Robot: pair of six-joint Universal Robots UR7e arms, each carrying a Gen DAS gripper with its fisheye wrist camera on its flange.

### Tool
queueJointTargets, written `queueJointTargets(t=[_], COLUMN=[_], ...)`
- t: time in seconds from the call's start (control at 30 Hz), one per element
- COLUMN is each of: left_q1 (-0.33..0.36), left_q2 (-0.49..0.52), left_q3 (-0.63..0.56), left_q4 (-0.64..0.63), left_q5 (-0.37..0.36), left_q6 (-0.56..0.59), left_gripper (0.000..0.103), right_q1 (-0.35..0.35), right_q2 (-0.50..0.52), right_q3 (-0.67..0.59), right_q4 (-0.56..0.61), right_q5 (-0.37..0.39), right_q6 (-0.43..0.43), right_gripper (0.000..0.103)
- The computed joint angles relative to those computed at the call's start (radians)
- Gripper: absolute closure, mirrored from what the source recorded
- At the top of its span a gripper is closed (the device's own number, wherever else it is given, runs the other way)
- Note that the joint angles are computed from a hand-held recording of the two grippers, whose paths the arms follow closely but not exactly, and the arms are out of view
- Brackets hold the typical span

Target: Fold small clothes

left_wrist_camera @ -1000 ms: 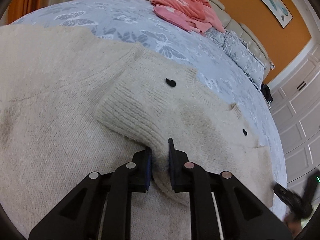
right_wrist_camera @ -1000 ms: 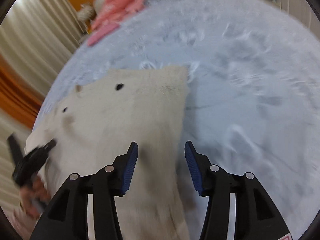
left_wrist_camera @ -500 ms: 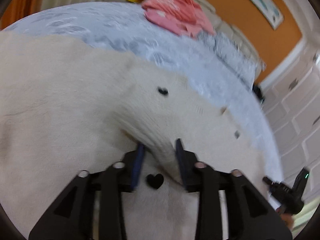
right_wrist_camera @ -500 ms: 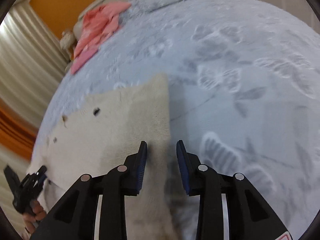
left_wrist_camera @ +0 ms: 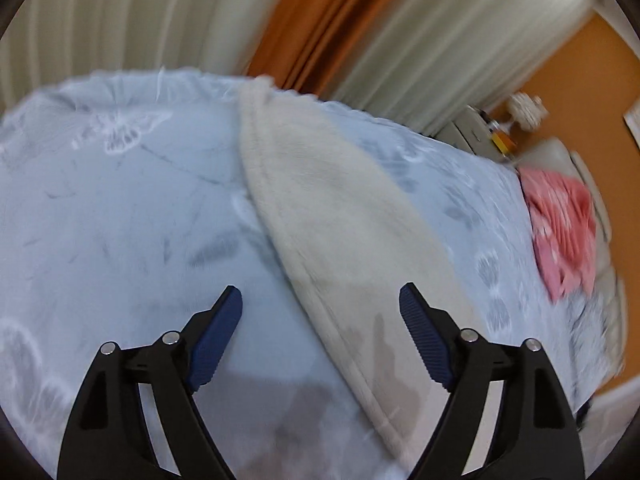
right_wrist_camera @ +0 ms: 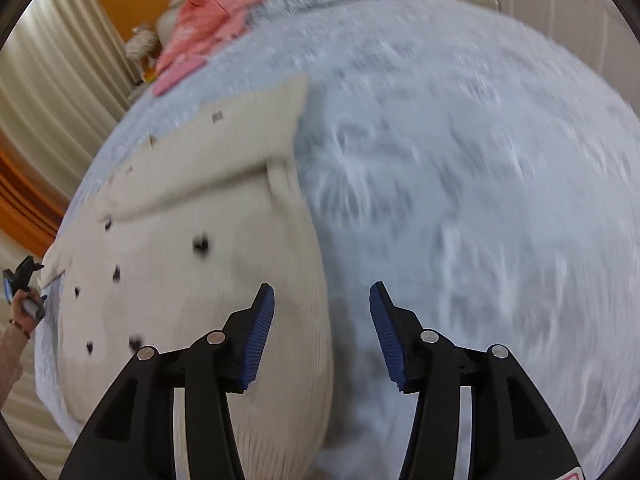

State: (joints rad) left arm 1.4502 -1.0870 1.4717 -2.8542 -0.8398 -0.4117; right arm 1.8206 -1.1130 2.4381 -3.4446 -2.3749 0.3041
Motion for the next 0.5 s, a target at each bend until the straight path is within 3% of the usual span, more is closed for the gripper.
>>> queueJointTargets(t=[0.07,0.1,0.13,0.27,0.37,0.5], left_q1=[0.001,0.009,0.017,-0.043,-0.157,-0.311], left_q2=[0.018,0.027,0.036,0.056,0.012,-0.046], left_q3=[-0.025,-0.050,-0.075,-0.097,-0.005,0.165], left_q4=[-0.006,0.039,0.080,-0.035,-0.133,-0.129], left_q5=[0.004,-0.041,-0.073,-0.091,-0.206,-0.391], left_q6=[0.028,0.045,0.044,0.174,0.361,0.505], left_gripper=[0.043,0.079,0.095,0.096,0.096,0.092], right_q1=[0.028,0.040,0.055,0.091,0.102,0.102], right_q2=[-0.005,-0.010,-0.013,-0.015,-0.004,0.027], right_q3=[0.023,0.025,0.021,0.009,-0.004,-0.031], right_q4=[0.014,0.036,0.064,0.089,0.043,-0.002], right_q5=[-0.012,-0.017,-0.036,-0.065,-0.055,-0.029], right_q6=[0.063,0.086,0.108,0.145,0.129,0.105], right_gripper=[0.054,0.054,0.054,0.054,0.053,0.052])
